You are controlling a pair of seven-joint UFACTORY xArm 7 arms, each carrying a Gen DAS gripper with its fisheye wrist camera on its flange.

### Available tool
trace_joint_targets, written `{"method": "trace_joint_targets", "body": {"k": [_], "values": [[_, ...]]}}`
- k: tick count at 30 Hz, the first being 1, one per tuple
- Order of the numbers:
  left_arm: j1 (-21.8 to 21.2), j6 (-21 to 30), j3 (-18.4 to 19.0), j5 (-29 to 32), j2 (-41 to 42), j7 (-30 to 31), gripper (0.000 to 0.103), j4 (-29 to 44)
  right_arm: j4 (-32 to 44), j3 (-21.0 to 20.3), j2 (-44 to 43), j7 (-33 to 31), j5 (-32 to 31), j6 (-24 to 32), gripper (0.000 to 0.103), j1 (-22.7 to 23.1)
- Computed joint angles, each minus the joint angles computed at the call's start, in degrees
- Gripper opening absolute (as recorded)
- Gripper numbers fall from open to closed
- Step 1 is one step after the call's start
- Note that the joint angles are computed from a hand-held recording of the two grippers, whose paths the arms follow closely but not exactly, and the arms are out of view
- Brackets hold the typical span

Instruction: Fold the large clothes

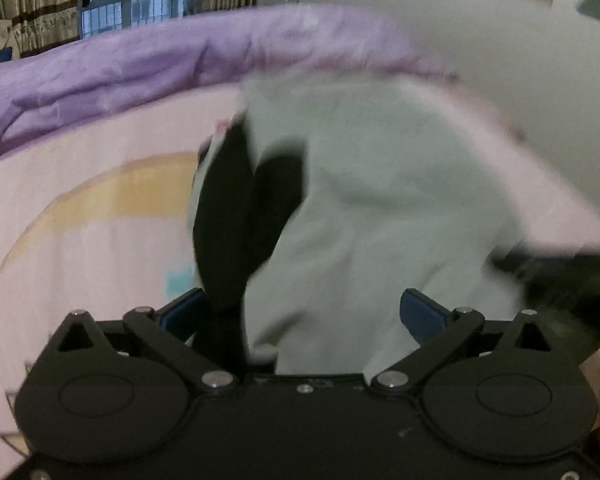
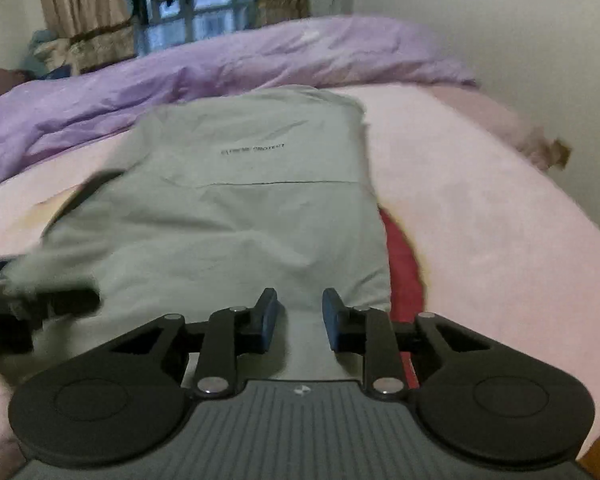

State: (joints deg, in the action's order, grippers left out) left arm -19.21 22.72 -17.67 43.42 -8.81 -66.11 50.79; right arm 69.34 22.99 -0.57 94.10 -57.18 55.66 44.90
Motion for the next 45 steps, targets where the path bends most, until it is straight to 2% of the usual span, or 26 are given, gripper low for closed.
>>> {"method": "trace_joint_targets", "body": {"k": [2, 4, 8, 9, 10, 11, 12, 13, 14, 15, 16, 18, 20, 22, 23, 24, 27, 29, 31, 33, 34, 35, 36, 39, 41, 45], "values": [[0.00, -1.85, 0.60, -1.27, -1.08, -0.74, 0.103, -1.47, 0.99, 0.28, -0.79, -0.79, 2.16, 0.69, 0.030, 0.20], [-1.04, -1.95, 1.79, -8.05, -4.01, 3.15, 0.103, -3.15, 1.16, 1.08, -3.01, -2.53, 4.27, 2.27, 0.030, 0.44], [2.51, -3.99, -1.77, -6.32, -11.20, 2.59, 0.103, -6.97, -1.34, 4.68, -8.19, -2.30, 3.03, 3.02, 0.030, 0.38], [2.52, -3.66, -2.32, -6.93, -11.73, 4.22, 0.103, -7.36, -1.66, 5.42, -8.43, -2.06, 4.03, 2.93, 0.030, 0.15], [2.14, -2.32, -2.40, -8.33, -10.92, 6.99, 0.103, -6.96, -2.60, 5.14, -9.10, -3.35, 6.23, 1.55, 0.030, -0.87], [0.14, 1.42, -1.90, -9.91, -9.57, 9.54, 0.103, -6.22, -3.23, 2.87, -8.02, -3.96, 8.98, 0.52, 0.030, 0.52], [0.25, 4.27, -2.74, -12.38, -7.23, 12.28, 0.103, -5.49, -4.67, 2.99, -7.59, -2.71, 9.32, -0.38, 0.030, 0.25], [0.58, 4.71, -3.17, -13.69, -6.79, 12.62, 0.103, -6.09, -6.49, 5.51, -8.12, -0.75, 7.27, -1.23, 0.030, -2.07], [0.33, 2.76, -2.53, -13.39, -7.59, 10.81, 0.103, -7.62, -7.03, 6.86, -8.03, 0.85, 5.02, -0.69, 0.030, -2.48], [-1.39, 1.76, -0.28, -15.40, -8.24, 11.40, 0.103, -8.60, -5.81, 7.06, -7.33, 0.41, 5.18, 1.12, 0.030, -1.84], [-1.12, 1.64, -0.38, -18.12, -9.46, 13.30, 0.103, -9.28, -4.89, 7.05, -7.15, -0.40, 6.25, 2.00, 0.030, -1.53], [-0.42, 3.78, -1.51, -18.00, -11.29, 14.46, 0.103, -8.90, -2.83, 6.62, -6.95, -3.11, 8.25, 2.75, 0.030, -1.11], [-0.05, 8.48, -2.93, -17.58, -14.53, 16.31, 0.103, -8.92, -2.21, 7.37, -7.60, -2.45, 6.98, 4.60, 0.030, -0.76], [0.19, 6.98, -2.75, -18.25, -14.83, 16.92, 0.103, -10.08, -2.16, 8.75, -7.81, 0.15, 5.20, 8.61, 0.030, -0.39], [0.03, 6.43, -2.02, -20.11, -14.30, 17.05, 0.103, -10.51, -2.74, 8.35, -7.70, 0.33, 6.34, 9.11, 0.030, -0.44], [-0.65, 6.67, -1.15, -22.51, -14.29, 17.71, 0.103, -10.66, -4.09, 6.61, -7.81, 0.37, 7.92, 7.90, 0.030, 0.47], [-0.11, 3.63, -0.74, -25.05, -15.04, 17.15, 0.103, -12.78, -8.02, 8.00, -9.73, 3.69, 5.29, 5.83, 0.030, -0.85], [-0.18, 5.35, -1.76, -25.70, -17.79, 16.88, 0.103, -13.22, -6.54, 8.43, -9.36, 2.45, 6.15, 7.70, 0.038, -0.88], [0.15, 9.59, -3.57, -24.98, -20.42, 16.95, 0.103, -11.73, -6.10, 8.06, -10.35, 2.62, 8.02, 7.02, 0.045, -0.94], [-0.63, 12.79, -4.35, -24.80, -22.19, 19.01, 0.103, -9.18, -5.95, 8.33, -11.71, 3.66, 8.88, 5.16, 0.058, -1.44], [-0.64, 14.51, -5.15, -24.52, -22.85, 19.55, 0.103, -7.80, -4.85, 9.25, -11.73, 4.21, 8.82, 6.55, 0.071, -1.75], [-0.04, 17.21, -6.63, -23.75, -23.32, 19.23, 0.103, -6.07, -3.55, 10.41, -11.34, 4.52, 8.67, 8.77, 0.078, -1.86], [0.56, 20.11, -8.17, -22.83, -23.76, 18.75, 0.103, -4.27, -1.86, 11.42, -10.64, 4.48, 8.37, 11.48, 0.079, -1.87], [0.31, 23.96, -9.94, -22.53, -25.51, 17.85, 0.103, -2.01, 1.88, 12.57, -9.05, 4.03, 7.80, 16.87, 0.085, -0.70], [-0.66, 23.90, -9.75, -23.49, -27.36, 17.40, 0.103, -2.27, 3.16, 12.35, -8.70, 3.51, 8.03, 18.09, 0.089, 0.29], [-1.70, 25.09, -10.21, -25.26, -30.11, 17.50, 0.103, -2.56, 5.90, 12.63, -6.98, 2.66, 7.67, 21.02, 0.089, 2.25]]}}
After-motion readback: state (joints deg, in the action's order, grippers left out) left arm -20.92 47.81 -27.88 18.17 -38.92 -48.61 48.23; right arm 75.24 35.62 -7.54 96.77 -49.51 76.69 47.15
